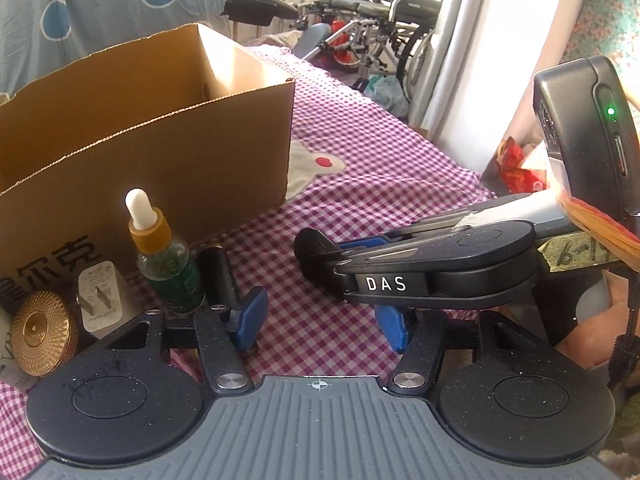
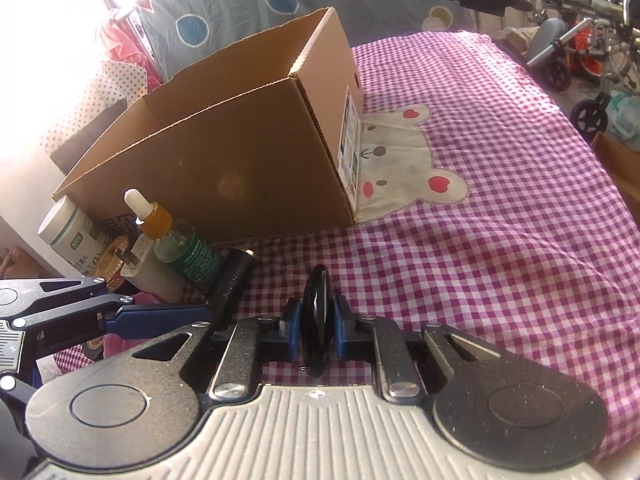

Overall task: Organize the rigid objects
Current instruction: 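Carry the black cylinder into the cardboard box and open the right gripper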

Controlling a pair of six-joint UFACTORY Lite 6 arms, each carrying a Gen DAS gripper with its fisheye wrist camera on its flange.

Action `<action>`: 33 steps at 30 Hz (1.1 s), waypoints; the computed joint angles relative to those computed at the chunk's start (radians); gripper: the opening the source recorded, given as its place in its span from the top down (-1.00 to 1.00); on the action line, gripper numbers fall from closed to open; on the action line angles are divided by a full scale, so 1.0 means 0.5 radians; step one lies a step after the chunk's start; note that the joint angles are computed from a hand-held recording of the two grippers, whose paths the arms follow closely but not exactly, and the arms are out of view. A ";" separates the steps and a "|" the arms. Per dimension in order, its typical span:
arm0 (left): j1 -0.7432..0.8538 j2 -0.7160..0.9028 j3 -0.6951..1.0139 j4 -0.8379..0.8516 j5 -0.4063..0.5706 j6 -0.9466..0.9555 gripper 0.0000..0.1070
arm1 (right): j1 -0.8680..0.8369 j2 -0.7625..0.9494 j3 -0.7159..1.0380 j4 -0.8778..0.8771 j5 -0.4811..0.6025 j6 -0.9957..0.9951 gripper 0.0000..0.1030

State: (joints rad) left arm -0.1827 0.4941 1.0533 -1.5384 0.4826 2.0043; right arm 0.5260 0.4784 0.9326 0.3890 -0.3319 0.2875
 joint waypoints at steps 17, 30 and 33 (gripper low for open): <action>-0.269 0.338 0.379 0.317 -0.188 -0.370 -0.01 | -0.430 0.067 -0.334 -1.512 -0.750 1.728 0.66; -0.244 -0.103 -0.021 -0.073 -0.239 0.025 0.07 | -0.259 -0.310 -0.561 -1.255 -0.735 1.605 0.66; -0.185 -0.354 -0.170 -0.137 -0.218 0.096 0.07 | -0.150 -0.491 -0.538 -1.115 -0.597 1.464 0.66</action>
